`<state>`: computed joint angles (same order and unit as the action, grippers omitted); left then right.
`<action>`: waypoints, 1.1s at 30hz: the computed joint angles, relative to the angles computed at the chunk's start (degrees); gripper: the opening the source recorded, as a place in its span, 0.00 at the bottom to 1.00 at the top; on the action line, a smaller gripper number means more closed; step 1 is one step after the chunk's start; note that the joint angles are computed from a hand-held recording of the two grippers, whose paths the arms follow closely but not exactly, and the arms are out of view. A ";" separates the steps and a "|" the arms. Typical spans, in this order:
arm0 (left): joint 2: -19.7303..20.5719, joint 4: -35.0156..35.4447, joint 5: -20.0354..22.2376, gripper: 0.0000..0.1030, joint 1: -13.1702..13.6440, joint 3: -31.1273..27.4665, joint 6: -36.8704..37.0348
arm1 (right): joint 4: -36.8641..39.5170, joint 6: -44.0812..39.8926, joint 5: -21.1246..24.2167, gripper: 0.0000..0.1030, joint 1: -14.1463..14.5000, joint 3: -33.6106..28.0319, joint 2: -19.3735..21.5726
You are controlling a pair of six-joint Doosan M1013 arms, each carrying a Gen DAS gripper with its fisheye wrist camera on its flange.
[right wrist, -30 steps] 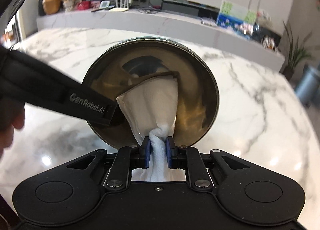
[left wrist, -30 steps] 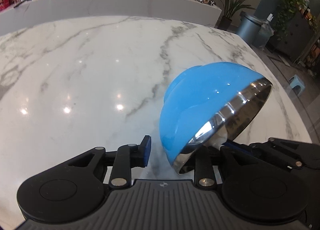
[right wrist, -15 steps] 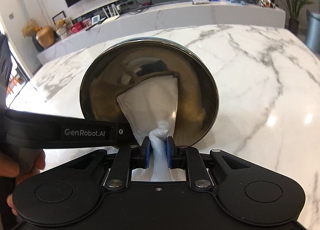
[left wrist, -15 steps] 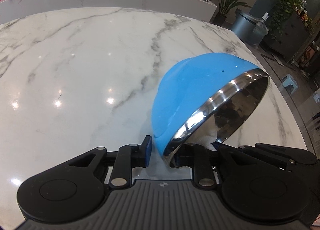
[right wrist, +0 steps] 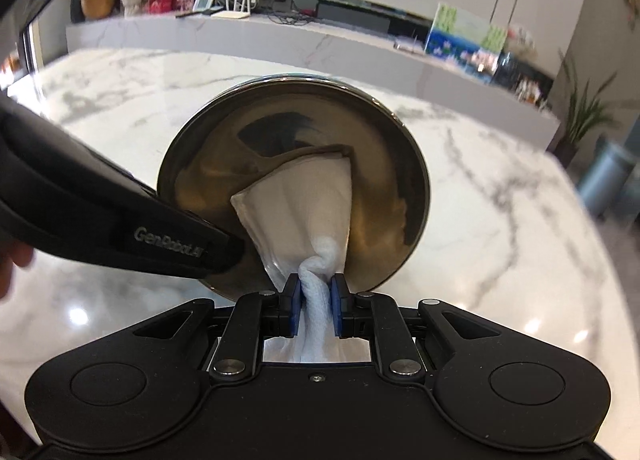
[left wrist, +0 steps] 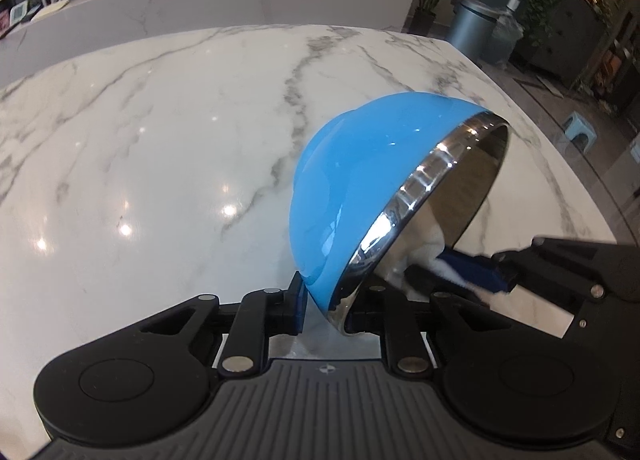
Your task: Clean bowl
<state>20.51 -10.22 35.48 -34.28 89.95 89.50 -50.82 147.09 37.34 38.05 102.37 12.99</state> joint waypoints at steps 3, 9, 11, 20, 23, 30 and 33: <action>-0.08 0.31 -0.38 0.16 -0.01 0.17 -0.36 | -1.35 0.30 0.42 0.12 0.21 0.21 0.15; -0.01 -3.54 -1.74 0.24 0.74 0.85 -1.04 | 2.62 1.93 -1.99 0.12 -1.18 0.58 -0.47; 0.10 -5.52 -1.73 0.24 0.99 0.90 0.02 | 5.41 2.14 -3.71 0.12 -2.02 0.85 -0.86; 0.39 -5.58 -1.95 0.24 0.76 0.88 -0.67 | 22.52 -2.71 -12.32 0.13 -5.71 2.44 -2.65; 0.49 -7.09 -1.52 0.19 1.04 0.70 0.26 | 25.98 -4.37 -13.45 0.12 -6.28 2.54 -2.79; 0.64 -5.94 -0.40 0.16 0.85 0.13 1.19 | 17.17 -4.32 -9.17 0.12 -4.08 0.96 -1.65; 0.63 -5.52 0.01 0.16 0.76 -0.08 2.01 | 9.56 -2.52 -5.43 0.12 -2.44 0.33 -0.87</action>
